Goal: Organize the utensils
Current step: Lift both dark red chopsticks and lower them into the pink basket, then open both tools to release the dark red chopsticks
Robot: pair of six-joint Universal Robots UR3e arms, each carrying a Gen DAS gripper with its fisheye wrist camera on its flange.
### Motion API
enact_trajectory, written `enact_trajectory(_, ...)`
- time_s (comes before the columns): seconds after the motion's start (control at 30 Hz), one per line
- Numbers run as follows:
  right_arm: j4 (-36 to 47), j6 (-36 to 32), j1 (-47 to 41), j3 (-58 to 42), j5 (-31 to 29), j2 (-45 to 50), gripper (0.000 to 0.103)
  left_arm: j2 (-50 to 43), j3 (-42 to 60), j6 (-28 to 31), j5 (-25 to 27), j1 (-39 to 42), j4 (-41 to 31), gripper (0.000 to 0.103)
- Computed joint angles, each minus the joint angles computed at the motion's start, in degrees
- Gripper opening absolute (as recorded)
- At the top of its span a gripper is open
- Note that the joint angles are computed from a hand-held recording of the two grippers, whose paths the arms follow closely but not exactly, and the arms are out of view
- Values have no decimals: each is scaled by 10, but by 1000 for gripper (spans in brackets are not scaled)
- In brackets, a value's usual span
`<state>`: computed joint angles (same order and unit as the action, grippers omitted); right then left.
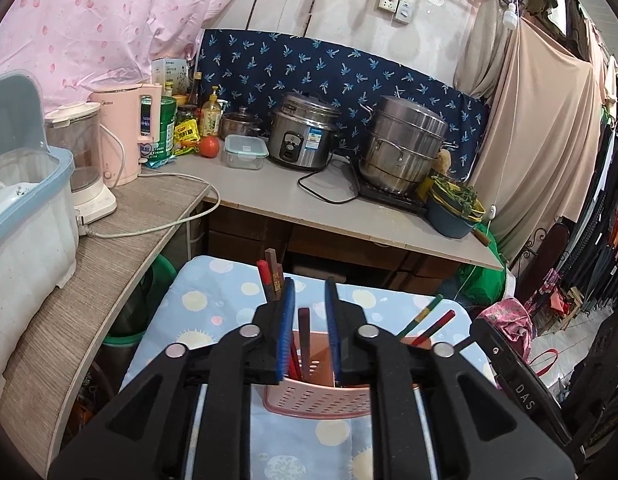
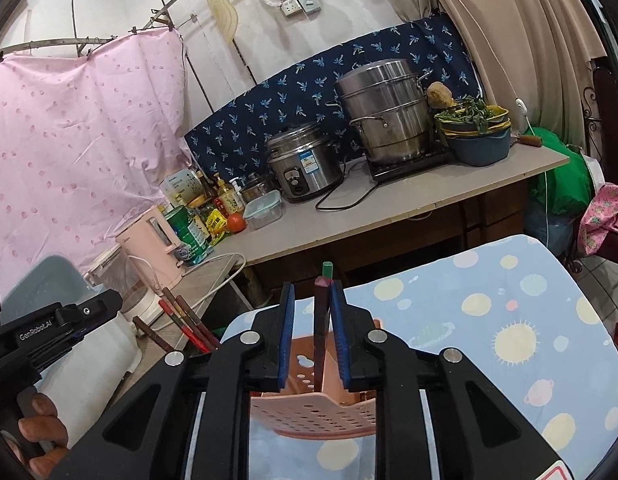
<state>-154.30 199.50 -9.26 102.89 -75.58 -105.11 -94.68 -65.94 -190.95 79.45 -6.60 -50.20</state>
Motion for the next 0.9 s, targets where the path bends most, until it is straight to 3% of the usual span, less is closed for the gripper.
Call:
enact_trajectory(0.4, 9, 0, -9, 14, 10, -34, 23, 11, -13, -2, 5, -7, 2, 32)
enact_trajectory(0.9, 36, -8, -1, 71, 14, -97, 23, 69, -78, 8, -17, 2, -7, 33)
